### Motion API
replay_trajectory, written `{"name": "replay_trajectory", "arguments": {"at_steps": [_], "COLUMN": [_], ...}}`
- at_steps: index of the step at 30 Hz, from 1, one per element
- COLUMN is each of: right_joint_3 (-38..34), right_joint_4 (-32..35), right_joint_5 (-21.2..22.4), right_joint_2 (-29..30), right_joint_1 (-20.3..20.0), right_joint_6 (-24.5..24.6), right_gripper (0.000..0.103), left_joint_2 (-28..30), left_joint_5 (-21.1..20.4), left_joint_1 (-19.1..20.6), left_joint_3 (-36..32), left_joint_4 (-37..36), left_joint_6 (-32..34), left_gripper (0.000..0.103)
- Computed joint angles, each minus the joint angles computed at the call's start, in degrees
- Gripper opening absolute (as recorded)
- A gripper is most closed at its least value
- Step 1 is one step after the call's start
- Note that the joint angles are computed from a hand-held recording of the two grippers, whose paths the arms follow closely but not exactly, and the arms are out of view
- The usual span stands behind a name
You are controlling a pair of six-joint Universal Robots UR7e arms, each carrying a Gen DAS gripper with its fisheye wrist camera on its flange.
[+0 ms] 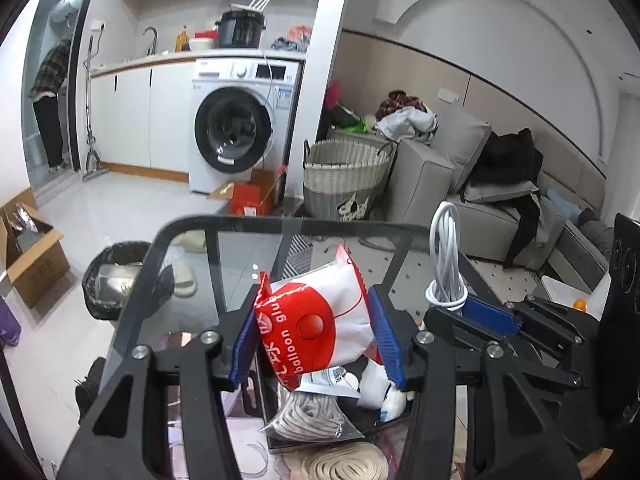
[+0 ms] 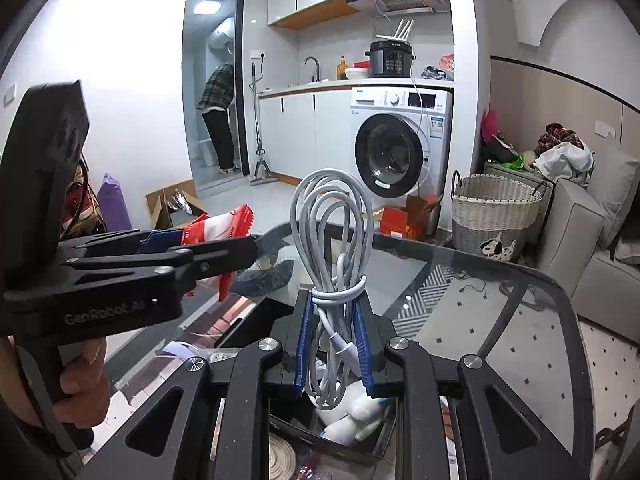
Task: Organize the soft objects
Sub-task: 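Lower the cable and red packet into the black box and open both grippers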
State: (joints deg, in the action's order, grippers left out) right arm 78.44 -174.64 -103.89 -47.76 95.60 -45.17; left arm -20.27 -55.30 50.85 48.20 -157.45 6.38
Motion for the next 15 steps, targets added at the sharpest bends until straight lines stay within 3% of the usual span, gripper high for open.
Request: {"name": "replay_trajectory", "arguments": {"at_steps": [7, 10, 15], "right_joint_3": [-1.49, -3.19, -5.26], "right_joint_4": [2.3, 7.23, 11.65], "right_joint_5": [-1.34, -2.28, -4.42], "right_joint_2": [0.81, 1.16, 2.7], "right_joint_1": [-0.14, -0.7, -1.15], "right_joint_6": [0.61, 3.46, 4.5], "right_gripper": [0.02, 0.02, 0.02], "left_joint_2": [1.49, 2.64, 3.97], "left_joint_5": [-0.09, -4.04, -2.29], "left_joint_1": [0.7, 1.84, 1.45], "left_joint_3": [-3.78, -8.08, -9.49], "left_joint_4": [8.12, 17.86, 21.49], "left_joint_6": [-2.86, -7.72, -7.3], "left_gripper": [0.051, 0.051, 0.051]}}
